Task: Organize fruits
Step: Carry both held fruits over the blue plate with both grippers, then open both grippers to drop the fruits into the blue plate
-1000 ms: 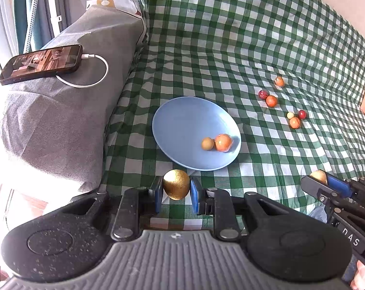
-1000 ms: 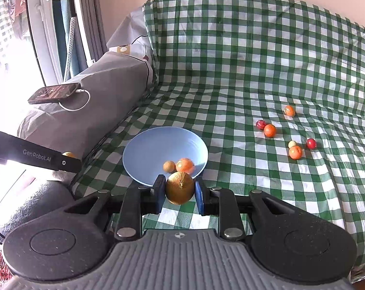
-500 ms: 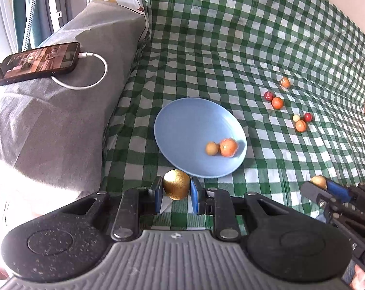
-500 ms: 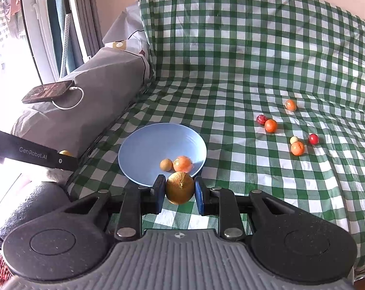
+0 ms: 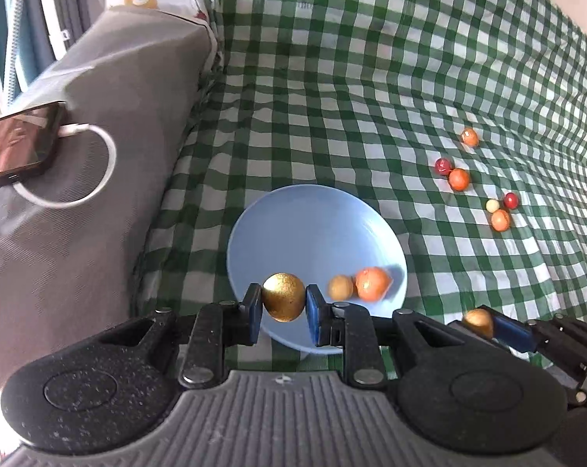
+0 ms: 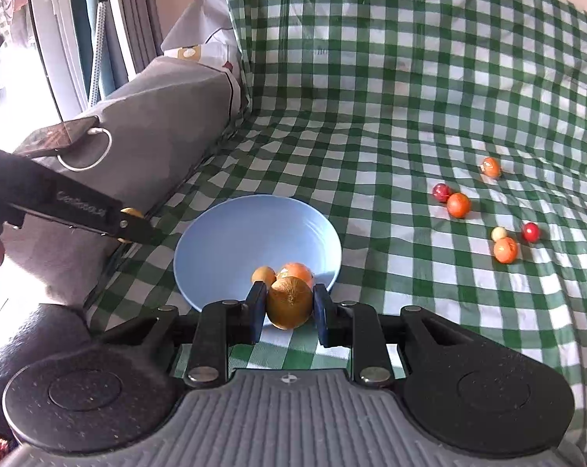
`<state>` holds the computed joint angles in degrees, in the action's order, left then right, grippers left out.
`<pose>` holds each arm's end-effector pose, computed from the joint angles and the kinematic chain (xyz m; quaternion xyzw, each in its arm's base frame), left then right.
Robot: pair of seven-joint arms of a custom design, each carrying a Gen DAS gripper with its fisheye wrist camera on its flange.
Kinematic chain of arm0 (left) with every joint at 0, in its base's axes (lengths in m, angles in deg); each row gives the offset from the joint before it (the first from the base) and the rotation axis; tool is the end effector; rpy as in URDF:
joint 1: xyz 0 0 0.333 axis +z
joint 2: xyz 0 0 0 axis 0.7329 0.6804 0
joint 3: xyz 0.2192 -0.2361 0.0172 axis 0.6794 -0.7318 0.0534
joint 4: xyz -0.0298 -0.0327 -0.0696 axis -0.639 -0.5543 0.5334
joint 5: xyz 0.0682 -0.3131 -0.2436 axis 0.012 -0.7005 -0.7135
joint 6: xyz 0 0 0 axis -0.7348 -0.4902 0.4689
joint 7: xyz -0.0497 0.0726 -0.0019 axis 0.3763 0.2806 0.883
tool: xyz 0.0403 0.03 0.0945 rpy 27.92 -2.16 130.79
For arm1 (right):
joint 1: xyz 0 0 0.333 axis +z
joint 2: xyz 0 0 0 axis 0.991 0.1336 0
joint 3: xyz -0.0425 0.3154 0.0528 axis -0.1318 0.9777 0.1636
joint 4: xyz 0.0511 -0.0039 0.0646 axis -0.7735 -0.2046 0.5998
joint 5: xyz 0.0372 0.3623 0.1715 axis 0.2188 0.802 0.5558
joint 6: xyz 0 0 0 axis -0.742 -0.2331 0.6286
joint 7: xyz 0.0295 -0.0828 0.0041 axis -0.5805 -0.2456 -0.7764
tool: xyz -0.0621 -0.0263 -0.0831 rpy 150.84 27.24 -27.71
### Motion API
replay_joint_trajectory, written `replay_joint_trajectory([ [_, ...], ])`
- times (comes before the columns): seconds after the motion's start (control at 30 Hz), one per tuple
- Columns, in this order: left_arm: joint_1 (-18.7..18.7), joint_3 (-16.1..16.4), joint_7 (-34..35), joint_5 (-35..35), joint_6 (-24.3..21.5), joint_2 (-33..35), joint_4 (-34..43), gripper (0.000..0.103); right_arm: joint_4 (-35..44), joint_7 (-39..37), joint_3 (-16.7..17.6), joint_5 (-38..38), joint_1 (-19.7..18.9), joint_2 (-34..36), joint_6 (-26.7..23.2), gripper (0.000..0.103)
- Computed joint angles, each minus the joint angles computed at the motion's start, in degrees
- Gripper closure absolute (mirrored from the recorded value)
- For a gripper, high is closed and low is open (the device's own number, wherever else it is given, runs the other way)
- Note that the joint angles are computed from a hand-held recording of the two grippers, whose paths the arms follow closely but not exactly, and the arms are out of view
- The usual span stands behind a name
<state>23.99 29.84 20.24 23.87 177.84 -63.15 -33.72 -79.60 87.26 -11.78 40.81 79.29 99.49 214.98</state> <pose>0.6451 -0.3080 0.4170 -0.7656 0.5768 -0.2022 0.2005 0.6342 0.1819 0.3955 -0.7893 0.4586 -0.1757 0.3686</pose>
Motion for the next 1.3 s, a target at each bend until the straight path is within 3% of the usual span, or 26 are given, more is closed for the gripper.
replay_joint_trajectory([
  [0.1, 0.9, -0.3, 3.0, -2.3, -1.0, 4.1, 4.5, 0.077, 3.8, 4.4, -3.1, -4.9, 3.0, 3.5, -0.9, 0.076],
  [0.4, 0.8, 1.6, 10.2, -7.8, -4.0, 14.2, 16.1, 0.077, 15.2, 15.7, -7.5, -19.1, 7.4, 13.6, -4.1, 0.076],
  [0.6, 0.9, 2.9, 12.7, -9.9, -6.0, 18.5, 20.9, 0.077, 21.7, 19.8, -8.0, -26.4, 8.5, 19.1, -6.4, 0.076],
  [0.67, 0.8, 3.3, 12.8, -9.8, -4.8, 18.6, 20.5, 0.061, 23.2, 21.5, -8.7, -28.8, 9.2, 20.3, -7.2, 0.076],
  [0.73, 0.1, 4.4, 11.4, -9.2, -3.7, 18.0, 19.5, 0.008, 24.2, 22.6, -8.7, -31.1, 9.3, 21.1, -8.4, 0.076],
  [0.77, -0.9, 5.6, 9.3, -7.9, -3.3, 17.4, 18.6, 0.002, 24.3, 23.0, -8.5, -31.9, 9.2, 21.2, -8.6, 0.074],
  [0.83, -2.4, 7.3, 5.9, -5.0, -2.2, 15.4, 16.0, 0.000, 23.9, 23.8, -8.2, -32.8, 8.7, 20.5, -9.4, 0.054],
  [0.9, -1.8, 6.0, 6.7, -4.8, -2.9, 13.7, 14.6, 0.000, 21.7, 24.8, -7.7, -32.7, 7.8, 18.5, -8.9, 0.027],
  [0.97, -2.3, 5.8, 5.3, -3.6, -3.6, 11.0, 11.6, 0.000, 19.2, 24.3, -5.9, -31.5, 5.6, 16.3, -9.5, 0.015],
  [1.1, -3.5, 4.7, -0.2, 0.2, -4.6, 4.3, 3.8, 0.000, 11.0, 22.2, -3.4, -26.5, 1.7, 9.2, -10.5, 0.009],
  [1.3, -3.6, 0.7, -9.1, 3.5, -9.0, -4.4, -5.2, 0.000, -2.0, 16.2, -2.8, -16.8, 0.6, -2.0, -5.6, 0.006],
])
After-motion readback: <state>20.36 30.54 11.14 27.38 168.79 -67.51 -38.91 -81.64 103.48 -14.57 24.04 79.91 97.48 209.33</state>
